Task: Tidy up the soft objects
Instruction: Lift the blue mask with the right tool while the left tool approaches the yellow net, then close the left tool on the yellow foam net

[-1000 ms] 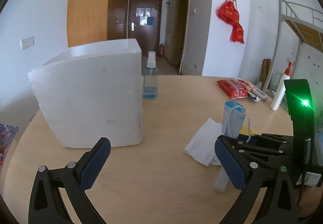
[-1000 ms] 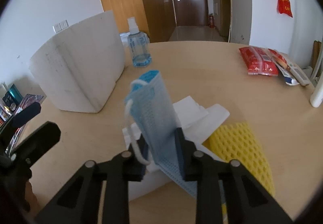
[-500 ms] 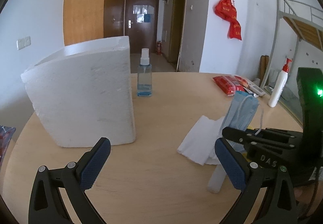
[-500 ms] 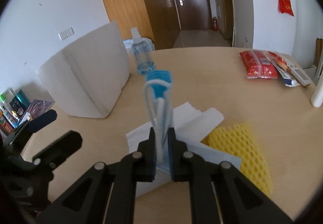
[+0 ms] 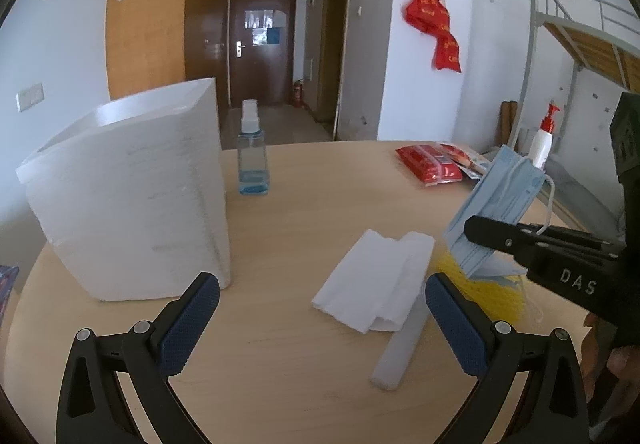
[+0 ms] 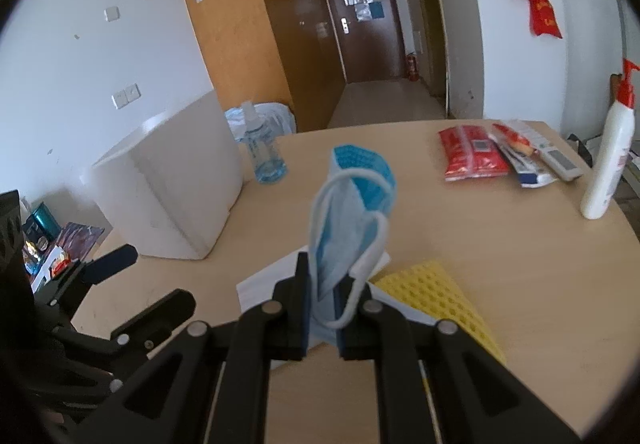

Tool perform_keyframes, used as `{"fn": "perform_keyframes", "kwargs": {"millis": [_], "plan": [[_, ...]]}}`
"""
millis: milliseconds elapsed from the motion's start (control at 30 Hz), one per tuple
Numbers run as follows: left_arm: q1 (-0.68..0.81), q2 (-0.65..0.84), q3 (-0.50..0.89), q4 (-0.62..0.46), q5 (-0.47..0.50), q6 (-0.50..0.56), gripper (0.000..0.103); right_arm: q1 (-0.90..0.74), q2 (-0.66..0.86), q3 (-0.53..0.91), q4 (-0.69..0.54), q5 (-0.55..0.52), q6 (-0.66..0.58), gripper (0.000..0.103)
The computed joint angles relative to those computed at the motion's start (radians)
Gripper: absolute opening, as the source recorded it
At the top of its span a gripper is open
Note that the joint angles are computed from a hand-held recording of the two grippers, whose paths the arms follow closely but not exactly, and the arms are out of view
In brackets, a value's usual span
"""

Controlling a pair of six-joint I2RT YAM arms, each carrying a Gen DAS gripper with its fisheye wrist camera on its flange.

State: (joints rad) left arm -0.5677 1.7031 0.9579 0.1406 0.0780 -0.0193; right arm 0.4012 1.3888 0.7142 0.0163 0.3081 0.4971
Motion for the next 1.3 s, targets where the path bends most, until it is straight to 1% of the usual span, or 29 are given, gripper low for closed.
{"fn": "perform_keyframes", "kwargs": {"millis": [200,433,567,700,867,967,1067,1300], "plan": [[-0.029,0.002,0.008,-0.006,-0.002,-0.001,0.103,-0.006,-0.080,-0.032,-0.026,0.031,0.003,0.013],[-0.058,0.010,0.024,-0.019,-0.002,-0.002,0.103,0.006,-0.180,-0.061,-0.074,0.090,0.006,0.013],[-0.072,0.023,0.041,-0.030,0.007,0.000,0.103,0.003,-0.211,-0.078,-0.085,0.105,0.009,0.013],[-0.085,0.061,0.087,-0.061,0.018,-0.001,0.103,0.003,-0.227,-0.092,-0.085,0.117,0.016,0.013],[-0.095,0.110,0.144,-0.110,0.047,-0.015,0.102,-0.018,-0.271,-0.132,-0.085,0.115,0.025,0.013],[-0.108,0.132,0.172,-0.125,0.039,-0.026,0.102,-0.036,-0.289,-0.144,-0.087,0.108,0.023,0.013],[-0.125,0.159,0.211,-0.153,0.063,-0.059,0.102,-0.063,-0.318,-0.165,-0.087,0.091,0.013,0.013],[-0.224,0.212,0.281,-0.180,0.012,-0.078,0.099,-0.113,-0.384,-0.208,-0.100,0.061,-0.003,0.013]]}}
